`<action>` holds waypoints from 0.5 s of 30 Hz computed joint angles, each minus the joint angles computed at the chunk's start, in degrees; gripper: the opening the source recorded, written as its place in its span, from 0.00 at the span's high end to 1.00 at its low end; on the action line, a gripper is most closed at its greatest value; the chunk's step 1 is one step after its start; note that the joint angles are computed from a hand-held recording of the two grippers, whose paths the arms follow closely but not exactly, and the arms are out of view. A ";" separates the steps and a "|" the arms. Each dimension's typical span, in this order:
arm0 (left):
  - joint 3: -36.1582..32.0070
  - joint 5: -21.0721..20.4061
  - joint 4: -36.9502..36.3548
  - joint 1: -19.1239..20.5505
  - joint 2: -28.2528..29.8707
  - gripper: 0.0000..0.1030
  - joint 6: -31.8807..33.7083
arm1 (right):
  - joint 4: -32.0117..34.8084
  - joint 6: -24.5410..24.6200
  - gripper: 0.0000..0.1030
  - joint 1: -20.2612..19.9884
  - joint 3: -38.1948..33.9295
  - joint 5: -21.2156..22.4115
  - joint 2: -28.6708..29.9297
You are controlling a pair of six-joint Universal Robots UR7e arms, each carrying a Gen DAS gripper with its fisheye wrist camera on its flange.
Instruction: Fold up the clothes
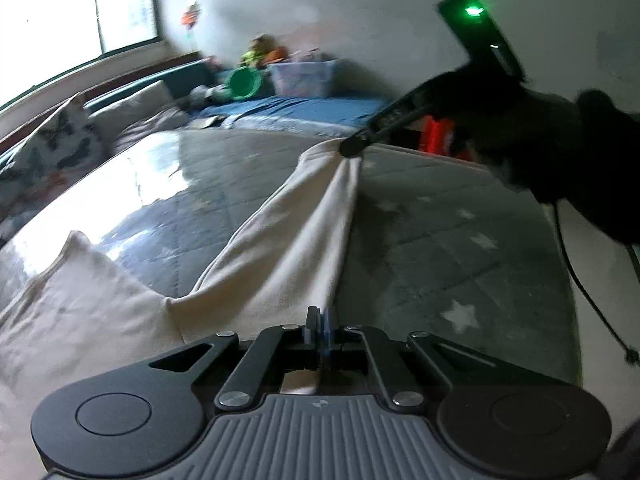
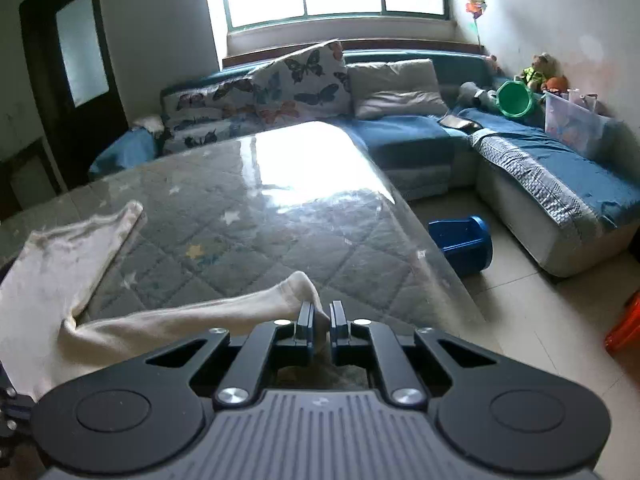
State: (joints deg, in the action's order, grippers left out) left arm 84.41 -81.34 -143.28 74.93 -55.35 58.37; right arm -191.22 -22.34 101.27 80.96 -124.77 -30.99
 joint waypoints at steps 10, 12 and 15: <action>-0.54 0.22 0.85 0.10 0.05 0.95 -0.88 | 0.00 -7.42 0.80 1.82 0.35 6.89 1.19; -0.84 -0.08 1.46 0.13 -0.05 0.89 -2.05 | 3.62 -9.68 0.80 2.50 -1.42 8.55 2.80; -0.17 -1.09 0.43 0.22 -1.09 0.81 -3.20 | 7.19 -11.29 0.80 3.06 -4.81 9.94 5.43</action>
